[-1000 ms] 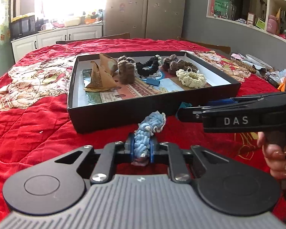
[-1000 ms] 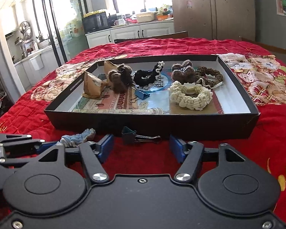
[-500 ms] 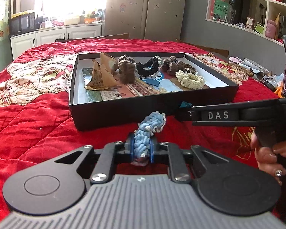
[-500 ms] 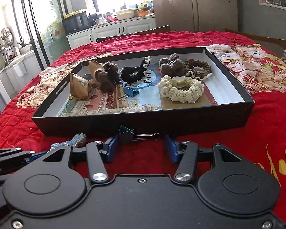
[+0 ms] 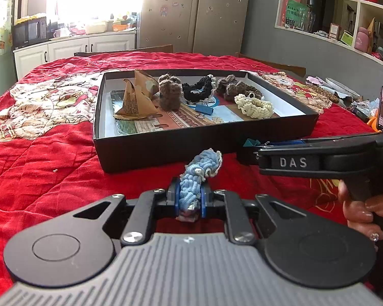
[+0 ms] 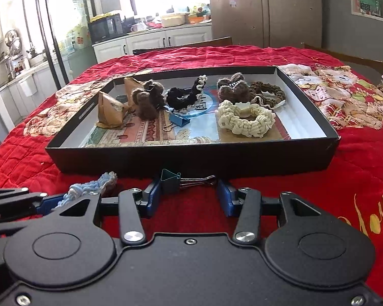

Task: Organize objects
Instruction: 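Lift and carry the blue scrunchie and black binder clip over the box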

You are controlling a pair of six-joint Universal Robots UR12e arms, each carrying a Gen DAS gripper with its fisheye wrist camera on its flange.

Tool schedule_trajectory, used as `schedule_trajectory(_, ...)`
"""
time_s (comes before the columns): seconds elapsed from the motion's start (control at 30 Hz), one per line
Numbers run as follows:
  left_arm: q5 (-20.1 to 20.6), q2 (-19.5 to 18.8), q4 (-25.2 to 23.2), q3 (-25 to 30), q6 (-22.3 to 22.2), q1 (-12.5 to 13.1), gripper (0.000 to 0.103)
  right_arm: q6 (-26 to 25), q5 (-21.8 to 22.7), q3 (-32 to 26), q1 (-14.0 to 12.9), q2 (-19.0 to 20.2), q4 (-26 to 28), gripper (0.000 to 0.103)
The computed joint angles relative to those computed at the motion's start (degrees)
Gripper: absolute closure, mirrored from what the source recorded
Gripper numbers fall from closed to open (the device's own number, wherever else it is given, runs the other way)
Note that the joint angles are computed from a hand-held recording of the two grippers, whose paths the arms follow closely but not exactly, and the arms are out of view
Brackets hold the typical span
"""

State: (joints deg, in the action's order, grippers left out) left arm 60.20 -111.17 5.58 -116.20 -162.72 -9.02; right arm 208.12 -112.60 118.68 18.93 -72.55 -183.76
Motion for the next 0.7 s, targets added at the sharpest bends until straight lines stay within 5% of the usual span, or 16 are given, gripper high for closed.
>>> schedule_trajectory(0.7,-0.71,1.6,-0.38,-0.66,1.47,-0.01,0.086,-8.42,8.05,7.12,-1.15,-5.15,-7.91,0.058)
